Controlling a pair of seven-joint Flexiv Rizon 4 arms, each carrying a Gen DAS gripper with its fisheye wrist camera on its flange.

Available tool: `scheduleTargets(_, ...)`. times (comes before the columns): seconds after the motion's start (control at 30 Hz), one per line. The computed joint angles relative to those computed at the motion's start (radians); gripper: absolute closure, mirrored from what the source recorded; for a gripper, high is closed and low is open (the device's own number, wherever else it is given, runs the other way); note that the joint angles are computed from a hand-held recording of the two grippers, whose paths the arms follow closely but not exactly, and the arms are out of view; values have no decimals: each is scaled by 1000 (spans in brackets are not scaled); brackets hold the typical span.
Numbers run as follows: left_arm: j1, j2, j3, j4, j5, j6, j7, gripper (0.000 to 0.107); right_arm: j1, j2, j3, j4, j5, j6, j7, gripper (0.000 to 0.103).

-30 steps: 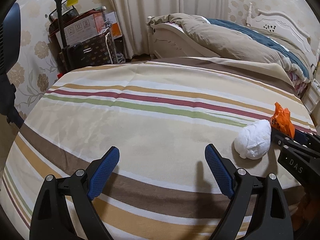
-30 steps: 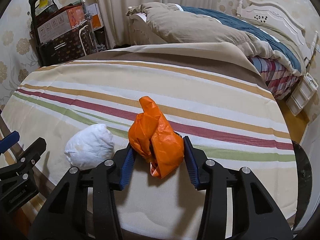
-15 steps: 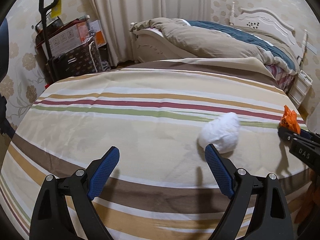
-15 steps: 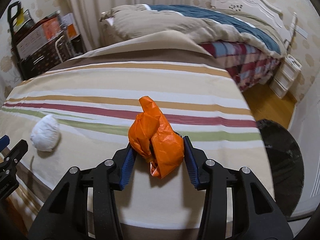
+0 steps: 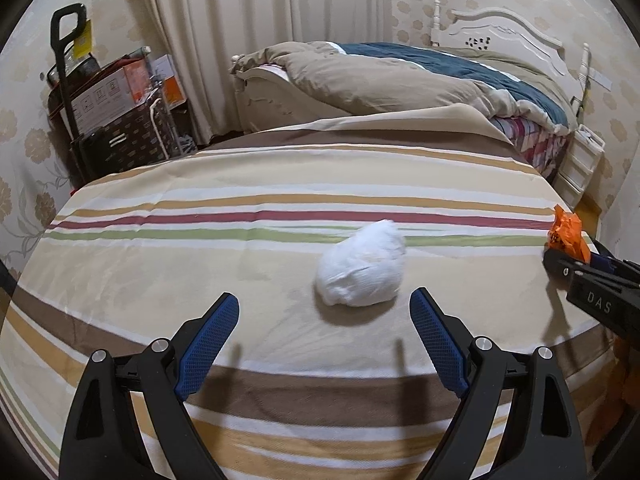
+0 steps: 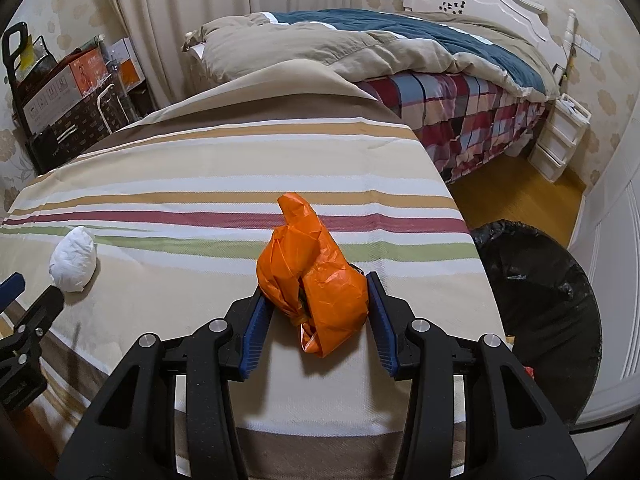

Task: Collect trash
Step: 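Grasp the white tissue ball with the left tool while the right tool holds the orange bag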

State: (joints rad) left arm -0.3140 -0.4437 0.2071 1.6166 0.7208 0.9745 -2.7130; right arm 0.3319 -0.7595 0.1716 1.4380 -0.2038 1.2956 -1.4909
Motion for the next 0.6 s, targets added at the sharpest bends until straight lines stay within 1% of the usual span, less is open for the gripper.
scheduleTargets(0.27,9,-54,-4,-75,-36,-40,43,20,-17,2,19,0,20,-3,-17,59)
scheduleTargets(0.37,22,-65,-10,-84,-75,-58,78,20,-17,2,20,-1,24,-4,-20,58)
scheduleTargets(0.47,33,-68,-14,-76,-111,-47,100,21,-19,2,23,-2,28,-6,-24,58)
scheduleTargets(0.53,33,-68,-11,-69,-123,-38,107,27,-18,3,21,-1,29,-5,-24,58)
scheduleTargets(0.57,37,-70,-15,-68,-135,-35,121,36,-17,3,20,-1,29,-5,-24,58)
scheduleTargets(0.6,38,-73,-17,-67,-144,-34,133,42,-16,3,19,-1,28,-5,-24,58)
